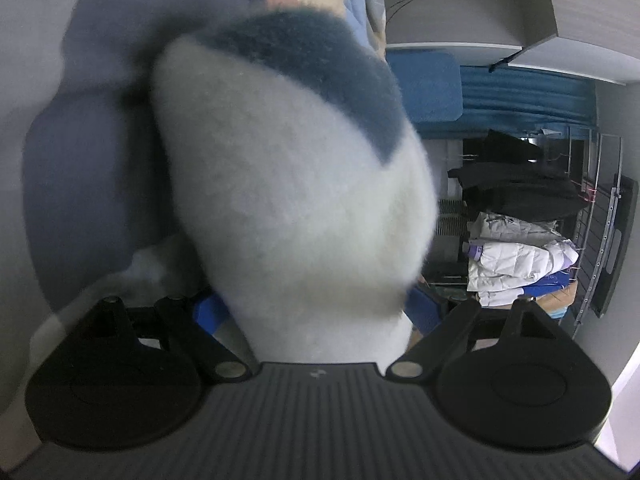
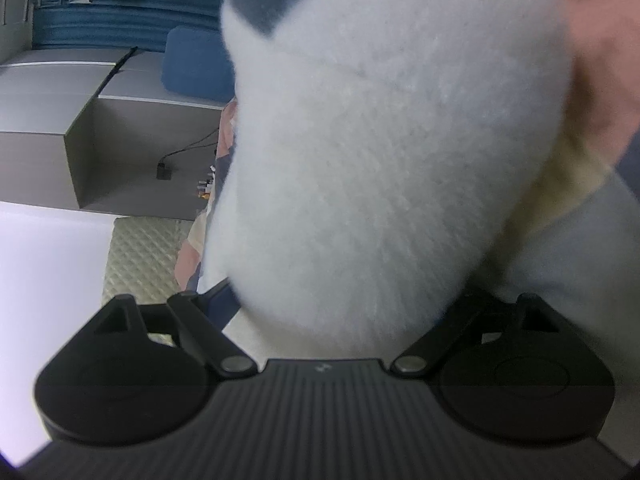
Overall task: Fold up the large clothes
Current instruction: 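Grasp the blanket strip end with both grippers and lift it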
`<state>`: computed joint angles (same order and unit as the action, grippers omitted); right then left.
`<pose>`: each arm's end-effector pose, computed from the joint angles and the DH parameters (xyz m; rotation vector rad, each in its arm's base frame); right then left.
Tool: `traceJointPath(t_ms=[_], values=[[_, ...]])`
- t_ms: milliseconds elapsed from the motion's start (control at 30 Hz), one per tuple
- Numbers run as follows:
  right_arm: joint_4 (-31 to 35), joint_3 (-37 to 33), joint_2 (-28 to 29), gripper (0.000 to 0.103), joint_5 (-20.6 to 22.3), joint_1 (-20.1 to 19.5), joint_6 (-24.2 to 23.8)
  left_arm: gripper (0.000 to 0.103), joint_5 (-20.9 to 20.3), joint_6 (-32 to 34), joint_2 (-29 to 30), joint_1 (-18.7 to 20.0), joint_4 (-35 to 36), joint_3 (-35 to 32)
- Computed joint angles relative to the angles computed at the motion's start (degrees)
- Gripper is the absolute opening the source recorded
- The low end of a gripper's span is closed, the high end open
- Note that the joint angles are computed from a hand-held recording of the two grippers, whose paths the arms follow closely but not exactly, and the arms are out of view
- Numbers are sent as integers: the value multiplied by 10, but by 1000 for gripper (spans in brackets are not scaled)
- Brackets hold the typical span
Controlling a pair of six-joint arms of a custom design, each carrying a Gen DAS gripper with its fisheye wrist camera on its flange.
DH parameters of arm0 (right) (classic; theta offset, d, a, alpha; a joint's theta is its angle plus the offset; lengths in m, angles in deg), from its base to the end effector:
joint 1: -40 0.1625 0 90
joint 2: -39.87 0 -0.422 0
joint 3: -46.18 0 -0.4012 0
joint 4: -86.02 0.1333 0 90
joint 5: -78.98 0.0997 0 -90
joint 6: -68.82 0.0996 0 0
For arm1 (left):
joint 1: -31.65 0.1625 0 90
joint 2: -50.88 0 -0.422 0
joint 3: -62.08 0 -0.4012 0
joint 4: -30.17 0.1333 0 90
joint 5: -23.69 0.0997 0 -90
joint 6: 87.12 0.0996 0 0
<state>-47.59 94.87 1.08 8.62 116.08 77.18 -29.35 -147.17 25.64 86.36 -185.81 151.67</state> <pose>-0.0448 -0.8740 0.3352 0.3842 2.6869 -0.8430 -0.2310 -0.6608 0.0307 0.9438 -2.1547 1.4966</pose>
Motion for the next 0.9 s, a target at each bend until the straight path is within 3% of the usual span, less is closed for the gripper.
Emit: traceJointPath(t_ms=[67,167,333,433,567,700,900], values=[[-12,1,3,91,4,0,-4,91,10,3,5,2,8,-15],[-34,16,-4,88,4,0,-14,81,20,9,6,7,33,-31],[-55,23,-12,58,-7,2,-57,57,41,48,6,4,43,-45],[-70,36,-22,48,-6,4,-79,49,50,79,6,-2,40,-48],[-113,77,-48,45,-21,12,-137,47,45,126,4,-8,18,-43],[-133,109,-78,43,-12,11,-164,47,40,146,-4,-23,-10,-22],[-126,141,-129,42,23,3,-167,47,47,143,-21,-59,-35,9]])
